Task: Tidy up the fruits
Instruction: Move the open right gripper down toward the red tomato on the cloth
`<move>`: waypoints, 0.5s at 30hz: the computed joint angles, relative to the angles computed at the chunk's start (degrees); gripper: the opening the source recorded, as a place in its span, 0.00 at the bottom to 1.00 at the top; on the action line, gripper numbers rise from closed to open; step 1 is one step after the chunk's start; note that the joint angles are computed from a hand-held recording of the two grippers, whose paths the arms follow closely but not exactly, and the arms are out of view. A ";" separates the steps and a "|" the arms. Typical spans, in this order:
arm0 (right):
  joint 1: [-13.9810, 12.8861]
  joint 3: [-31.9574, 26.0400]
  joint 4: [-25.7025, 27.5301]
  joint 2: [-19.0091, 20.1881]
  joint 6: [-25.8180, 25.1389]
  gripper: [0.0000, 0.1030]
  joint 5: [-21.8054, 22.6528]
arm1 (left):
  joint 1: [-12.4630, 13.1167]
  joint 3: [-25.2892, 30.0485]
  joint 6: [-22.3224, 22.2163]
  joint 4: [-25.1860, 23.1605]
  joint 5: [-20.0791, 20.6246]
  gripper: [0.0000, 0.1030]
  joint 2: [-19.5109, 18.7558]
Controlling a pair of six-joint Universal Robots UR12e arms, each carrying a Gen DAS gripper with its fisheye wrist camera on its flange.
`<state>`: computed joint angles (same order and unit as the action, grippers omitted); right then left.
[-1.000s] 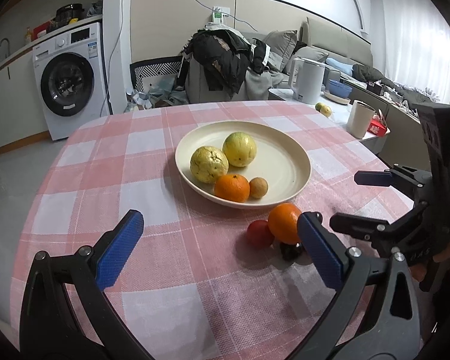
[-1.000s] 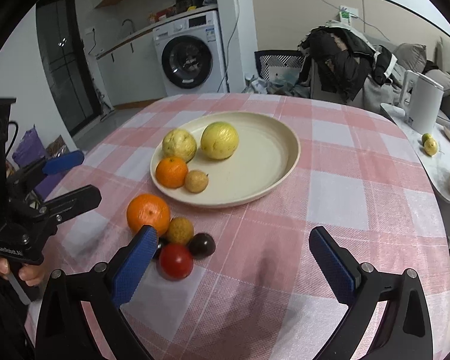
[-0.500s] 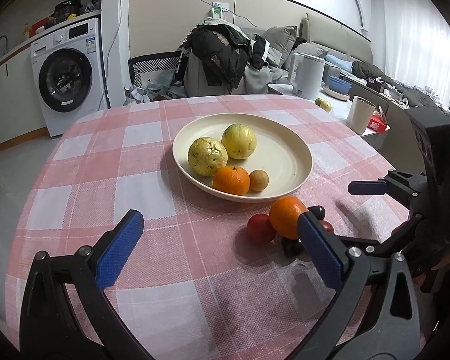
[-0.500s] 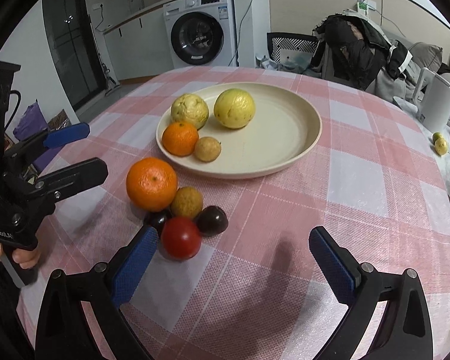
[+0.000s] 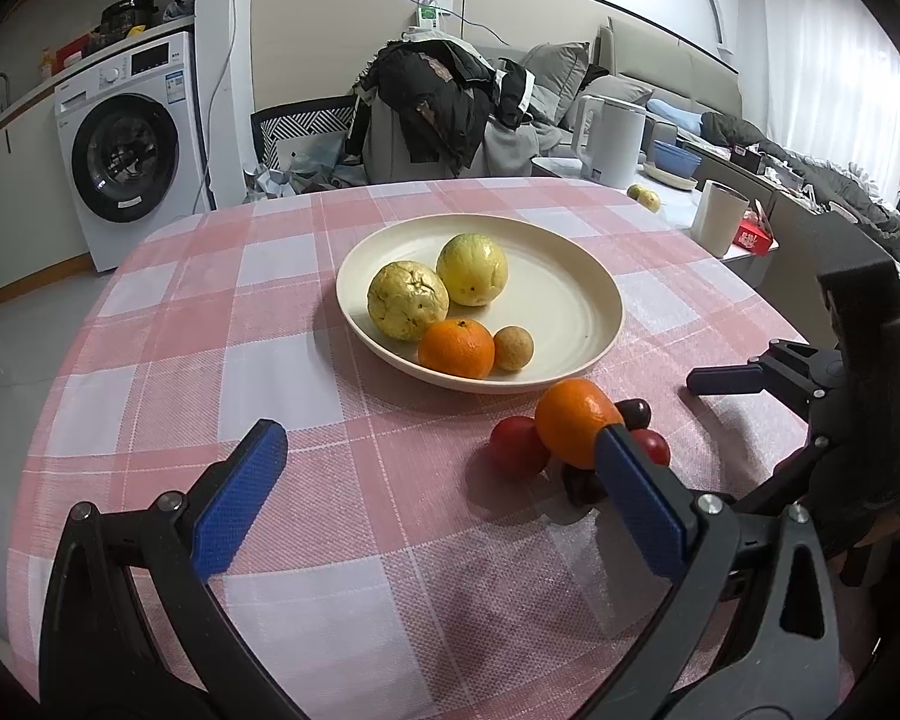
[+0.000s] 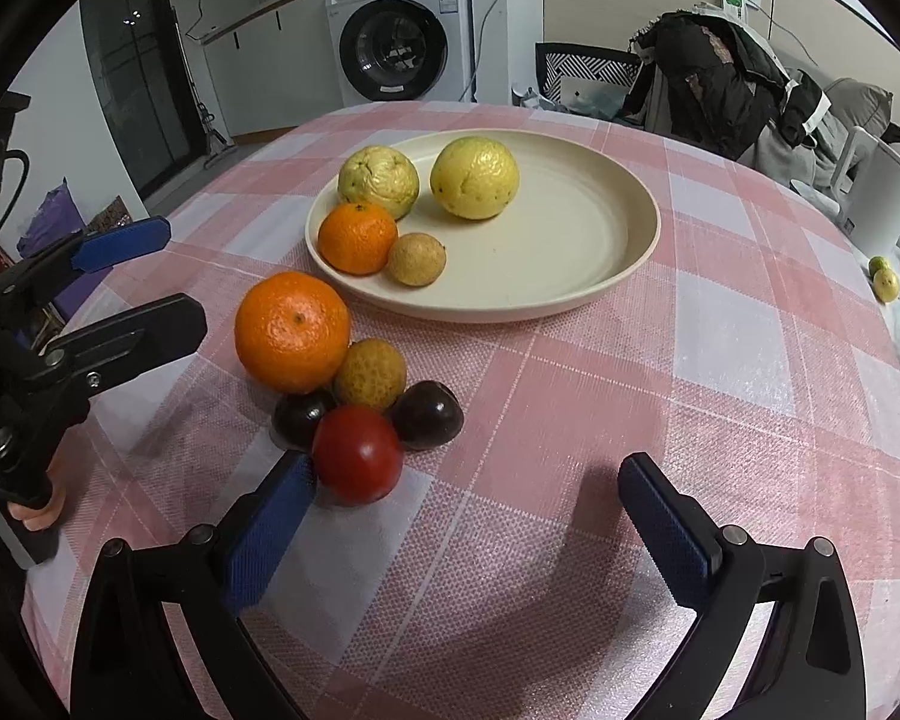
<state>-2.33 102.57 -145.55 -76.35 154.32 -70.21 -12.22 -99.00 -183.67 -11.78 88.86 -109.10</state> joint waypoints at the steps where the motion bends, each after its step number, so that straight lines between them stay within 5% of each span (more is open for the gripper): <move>1: 0.13 -0.04 0.01 0.06 0.04 1.00 -0.43 | -0.01 0.01 0.01 0.04 0.01 0.99 -0.02; 15: 1.58 -0.79 -1.42 1.00 3.41 1.00 -4.72 | -0.01 -0.01 0.23 -0.18 -0.20 0.99 -0.02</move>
<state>-0.75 101.78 -146.98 -75.35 157.73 -74.93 -12.23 -99.01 -183.44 -11.96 88.66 -109.12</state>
